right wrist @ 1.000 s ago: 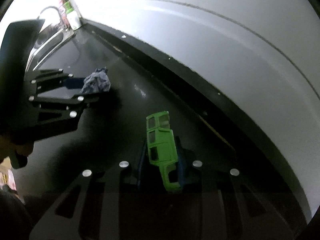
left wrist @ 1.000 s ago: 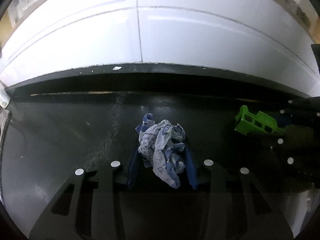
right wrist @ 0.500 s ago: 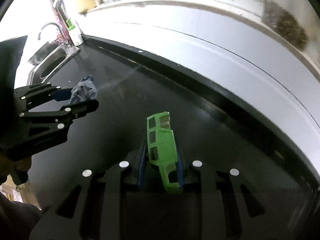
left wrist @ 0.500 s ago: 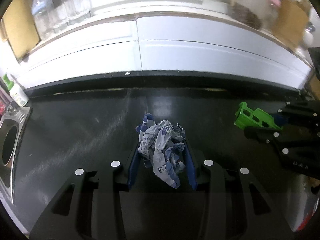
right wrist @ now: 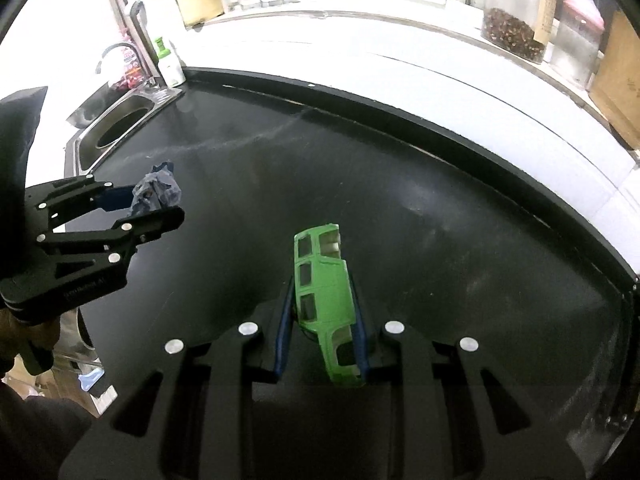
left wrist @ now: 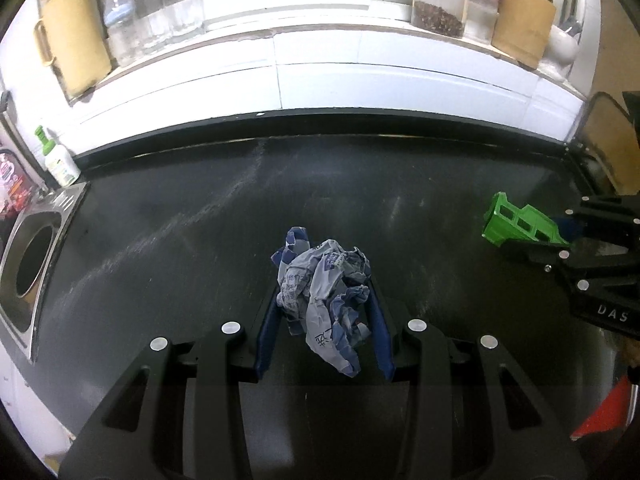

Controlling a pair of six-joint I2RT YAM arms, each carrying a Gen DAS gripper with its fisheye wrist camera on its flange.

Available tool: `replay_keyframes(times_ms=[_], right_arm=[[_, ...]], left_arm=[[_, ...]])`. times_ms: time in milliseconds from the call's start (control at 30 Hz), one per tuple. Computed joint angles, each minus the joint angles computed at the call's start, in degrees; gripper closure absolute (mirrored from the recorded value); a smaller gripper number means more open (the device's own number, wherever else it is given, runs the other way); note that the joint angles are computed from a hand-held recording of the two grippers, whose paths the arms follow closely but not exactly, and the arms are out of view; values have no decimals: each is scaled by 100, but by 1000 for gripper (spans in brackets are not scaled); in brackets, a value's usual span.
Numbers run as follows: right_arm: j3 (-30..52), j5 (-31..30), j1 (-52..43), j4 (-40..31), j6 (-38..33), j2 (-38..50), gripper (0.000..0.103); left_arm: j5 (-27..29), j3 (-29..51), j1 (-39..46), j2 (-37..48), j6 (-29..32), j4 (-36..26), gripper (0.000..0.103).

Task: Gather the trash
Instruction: 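Carry the cloth and green toy car over the floor bin and release both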

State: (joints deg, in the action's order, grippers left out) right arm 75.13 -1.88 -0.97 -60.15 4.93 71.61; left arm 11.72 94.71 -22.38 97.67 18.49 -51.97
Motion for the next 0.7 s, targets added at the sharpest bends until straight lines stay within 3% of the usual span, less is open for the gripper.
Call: replay_keyframes(times_ms=[300,500,700], right_arm=[[547,353,1018,-164,333,118,77],[1463,574,2401,-165,634,1073,77],[3156,493,3738,-195,833,2723,77]], left_arm=[[184,-617,723,-855,143,14,64],[549,-907,2266,-1317,439,-109,64],[801,-989,4142,-1353,1149,-214,64]])
